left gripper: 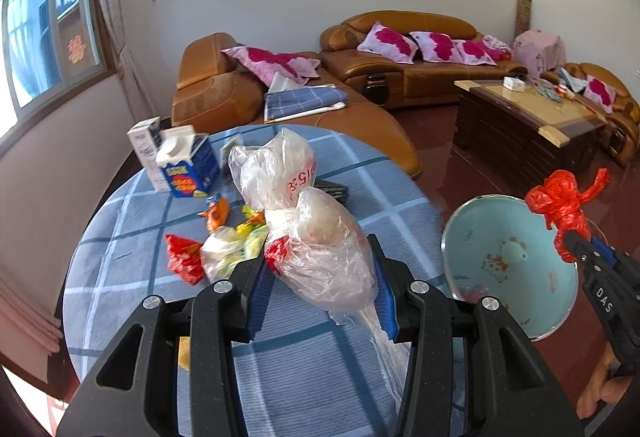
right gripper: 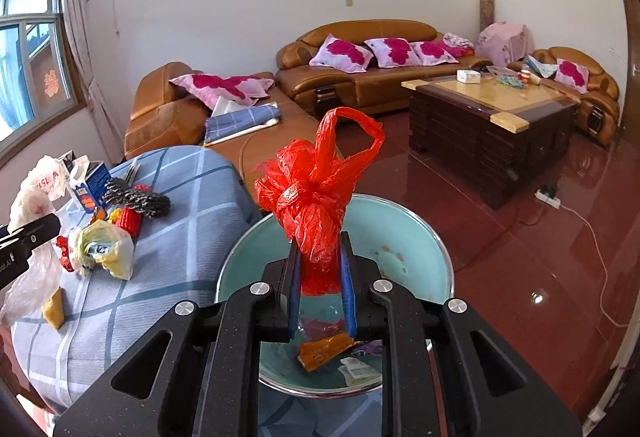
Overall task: Collect trash
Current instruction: 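Carry the red net over the bucket and open the right tool to drop it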
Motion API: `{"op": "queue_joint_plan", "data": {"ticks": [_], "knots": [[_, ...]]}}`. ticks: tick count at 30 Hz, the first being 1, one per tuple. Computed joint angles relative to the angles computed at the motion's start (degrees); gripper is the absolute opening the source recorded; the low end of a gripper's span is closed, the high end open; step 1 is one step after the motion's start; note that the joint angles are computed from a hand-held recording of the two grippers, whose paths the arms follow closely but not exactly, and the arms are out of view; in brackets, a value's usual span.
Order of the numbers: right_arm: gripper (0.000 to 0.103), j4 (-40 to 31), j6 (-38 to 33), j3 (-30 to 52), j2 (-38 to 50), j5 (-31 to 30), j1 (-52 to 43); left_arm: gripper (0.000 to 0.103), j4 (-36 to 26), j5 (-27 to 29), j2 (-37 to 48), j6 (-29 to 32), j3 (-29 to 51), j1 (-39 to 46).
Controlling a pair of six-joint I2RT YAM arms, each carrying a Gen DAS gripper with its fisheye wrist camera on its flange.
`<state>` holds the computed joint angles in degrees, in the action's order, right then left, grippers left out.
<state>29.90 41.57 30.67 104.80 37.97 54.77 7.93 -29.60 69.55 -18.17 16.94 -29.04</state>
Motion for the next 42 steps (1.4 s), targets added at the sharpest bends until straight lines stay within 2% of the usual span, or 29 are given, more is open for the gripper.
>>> {"op": "queue_joint_plan", "data": {"ticks": [15,31,36,38,39,40,42], "knots": [[0.018,-1.1,1.8,-1.1,0.5,0.4,-3.3,0.044,1.6,-2.6,11.3,-0.8,8.2,-7.6],[0.018,-1.7,2.6,-0.7,4.5,-2.4,-8.8,0.044,3.6,0.2,28.8,-1.1,19.2,-12.3],[0.019,-0.6,1.2,0.3,7.2,-5.8,-10.1,0.044,3.2,4.2,33.7,-1.8,22.8,-11.9],[0.023,0.3,0.5,0.4,8.1,-8.0,-10.9,0.045,3.4,5.6,35.3,-1.6,23.8,-11.8],[0.031,0.7,0.6,0.2,8.4,-8.8,-11.0,0.046,3.4,6.3,35.9,-1.4,24.2,-11.6],[0.035,0.7,0.7,0.1,8.4,-9.2,-11.1,0.047,3.3,6.8,36.5,-1.4,24.6,-11.5],[0.037,1.0,1.0,-0.1,8.2,-9.2,-11.0,0.048,2.4,7.2,37.5,-1.6,25.5,-11.2]]}}
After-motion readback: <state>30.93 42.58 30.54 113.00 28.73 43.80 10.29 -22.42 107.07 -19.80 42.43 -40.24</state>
